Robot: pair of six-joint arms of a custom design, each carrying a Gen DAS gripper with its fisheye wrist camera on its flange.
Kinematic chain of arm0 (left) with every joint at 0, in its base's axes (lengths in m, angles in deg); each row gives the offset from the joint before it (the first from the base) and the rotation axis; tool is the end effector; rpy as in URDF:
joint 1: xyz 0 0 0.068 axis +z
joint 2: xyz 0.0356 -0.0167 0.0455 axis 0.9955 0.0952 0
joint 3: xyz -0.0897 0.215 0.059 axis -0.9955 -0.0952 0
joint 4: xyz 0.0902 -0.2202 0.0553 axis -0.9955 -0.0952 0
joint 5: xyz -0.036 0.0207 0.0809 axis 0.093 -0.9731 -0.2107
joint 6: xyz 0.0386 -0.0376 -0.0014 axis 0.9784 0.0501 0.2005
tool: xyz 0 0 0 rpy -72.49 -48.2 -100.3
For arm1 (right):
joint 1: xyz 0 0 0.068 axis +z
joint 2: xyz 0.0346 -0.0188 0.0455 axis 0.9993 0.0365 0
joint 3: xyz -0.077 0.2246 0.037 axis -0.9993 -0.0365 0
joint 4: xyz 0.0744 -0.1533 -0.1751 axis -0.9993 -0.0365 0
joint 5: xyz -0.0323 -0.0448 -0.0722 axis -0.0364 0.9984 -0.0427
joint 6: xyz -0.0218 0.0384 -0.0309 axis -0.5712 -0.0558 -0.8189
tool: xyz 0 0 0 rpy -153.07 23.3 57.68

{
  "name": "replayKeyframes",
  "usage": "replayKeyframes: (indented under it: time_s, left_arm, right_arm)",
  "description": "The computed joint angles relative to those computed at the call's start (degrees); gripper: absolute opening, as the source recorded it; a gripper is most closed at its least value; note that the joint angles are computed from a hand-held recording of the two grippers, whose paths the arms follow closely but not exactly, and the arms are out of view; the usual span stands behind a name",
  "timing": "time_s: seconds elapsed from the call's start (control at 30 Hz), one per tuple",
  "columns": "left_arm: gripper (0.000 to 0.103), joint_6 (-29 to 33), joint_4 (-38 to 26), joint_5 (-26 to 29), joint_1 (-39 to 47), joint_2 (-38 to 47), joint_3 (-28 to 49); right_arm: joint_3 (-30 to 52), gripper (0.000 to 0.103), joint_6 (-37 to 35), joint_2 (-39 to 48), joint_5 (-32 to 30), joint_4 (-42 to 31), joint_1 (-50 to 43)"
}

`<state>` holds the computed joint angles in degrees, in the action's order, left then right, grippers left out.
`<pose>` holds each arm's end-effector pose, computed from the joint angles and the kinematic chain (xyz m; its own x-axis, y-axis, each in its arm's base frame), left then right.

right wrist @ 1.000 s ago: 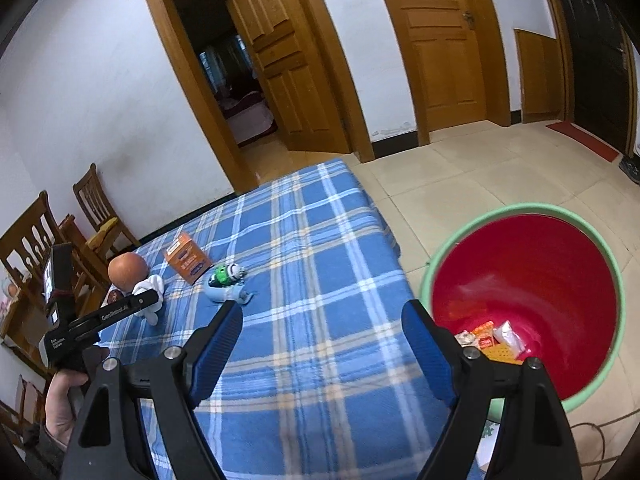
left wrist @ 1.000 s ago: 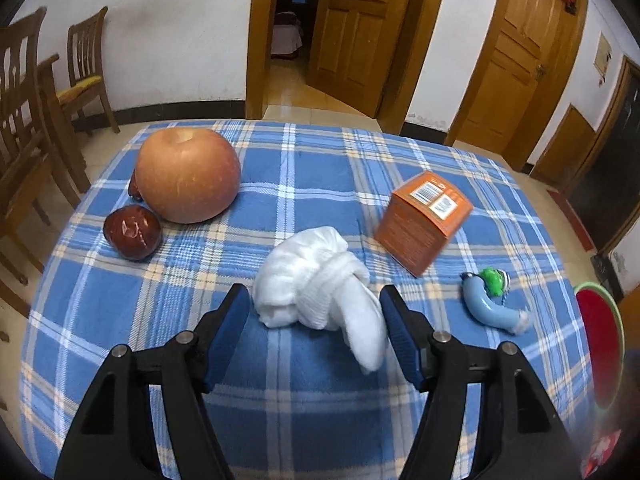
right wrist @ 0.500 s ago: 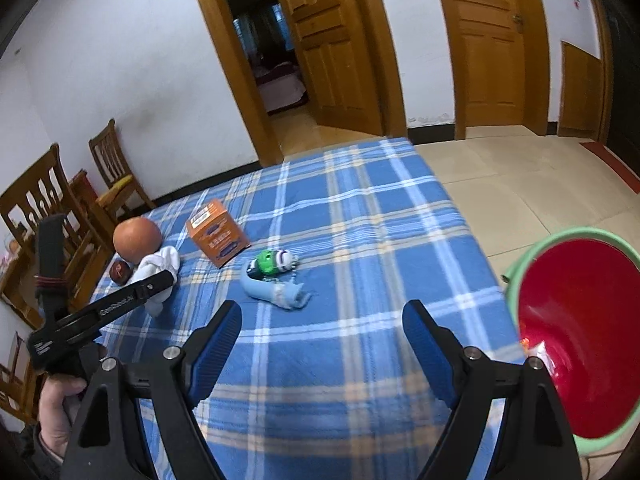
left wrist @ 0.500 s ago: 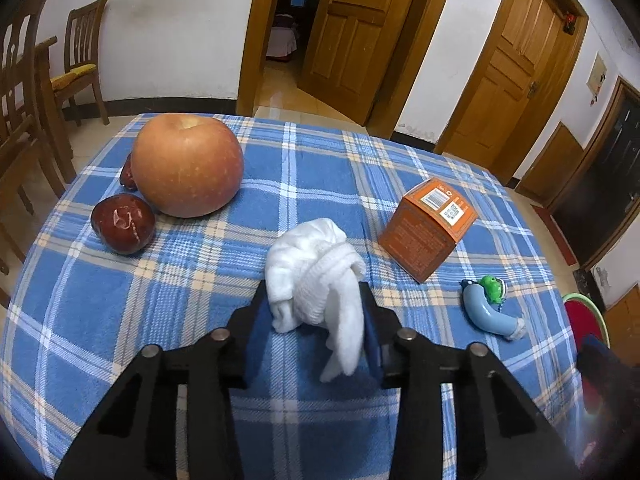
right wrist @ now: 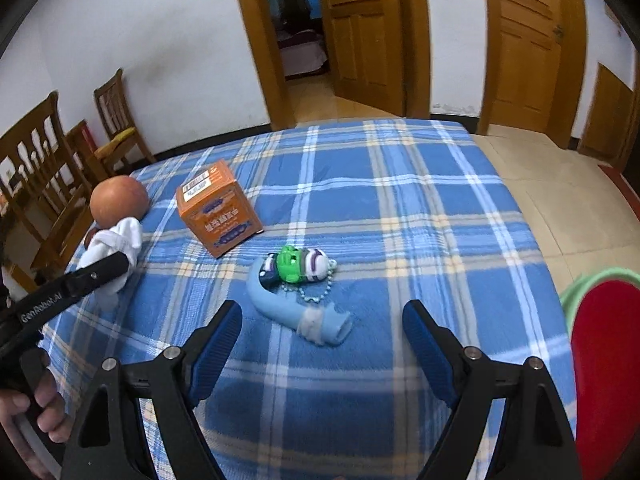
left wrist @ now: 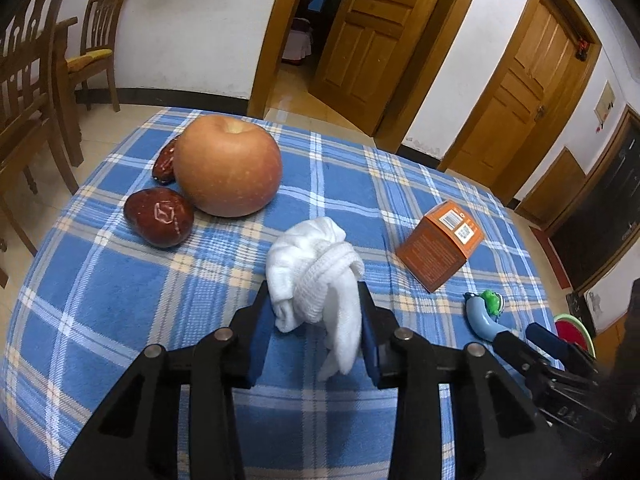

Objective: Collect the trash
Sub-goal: 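Grasp the light blue plastic tube with the right gripper while the left holds the cloth, then carry the white cloth and blue tube over the red bucket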

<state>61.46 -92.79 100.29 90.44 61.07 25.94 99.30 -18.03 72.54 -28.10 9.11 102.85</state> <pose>0.2509 0.0124 0.1690 -0.7641 -0.0873 -0.6391 0.1384 0.9455 -0.2946 0.2649 0.0663 0.1695 -0.7733 0.1663 -0.6118 0.1030 0.9851 0.1376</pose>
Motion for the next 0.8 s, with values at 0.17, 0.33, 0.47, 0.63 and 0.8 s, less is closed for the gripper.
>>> replayKeyframes:
  time_s: [0.17, 0.33, 0.47, 0.63, 0.8]
  left_arm:
    - [0.039, 0.50, 0.09, -0.18, 0.48, -1.77, -0.65]
    - [0.039, 0.30, 0.05, -0.23, 0.13, -2.08, -0.58]
    - [0.039, 0.26, 0.03, 0.13, 0.46, -1.97, -0.38]
    - [0.039, 0.44, 0.06, 0.36, 0.63, -2.02, -0.46]
    - [0.039, 0.58, 0.18, 0.44, 0.42, -2.30, -0.64]
  right_arm:
    - [1.35, 0.064, -2.37, 1.76, -1.90, -0.47, -0.13]
    - [1.46, 0.040, -3.72, 1.87, -2.42, -0.34, 1.44]
    - [0.81, 0.026, -4.23, 1.25, -3.27, -0.23, 2.61]
    - [-1.70, 0.026, -3.20, -1.32, -5.35, 0.34, 3.37]
    - [-5.24, 0.026, -1.73, -6.86, -6.04, -0.01, 4.80]
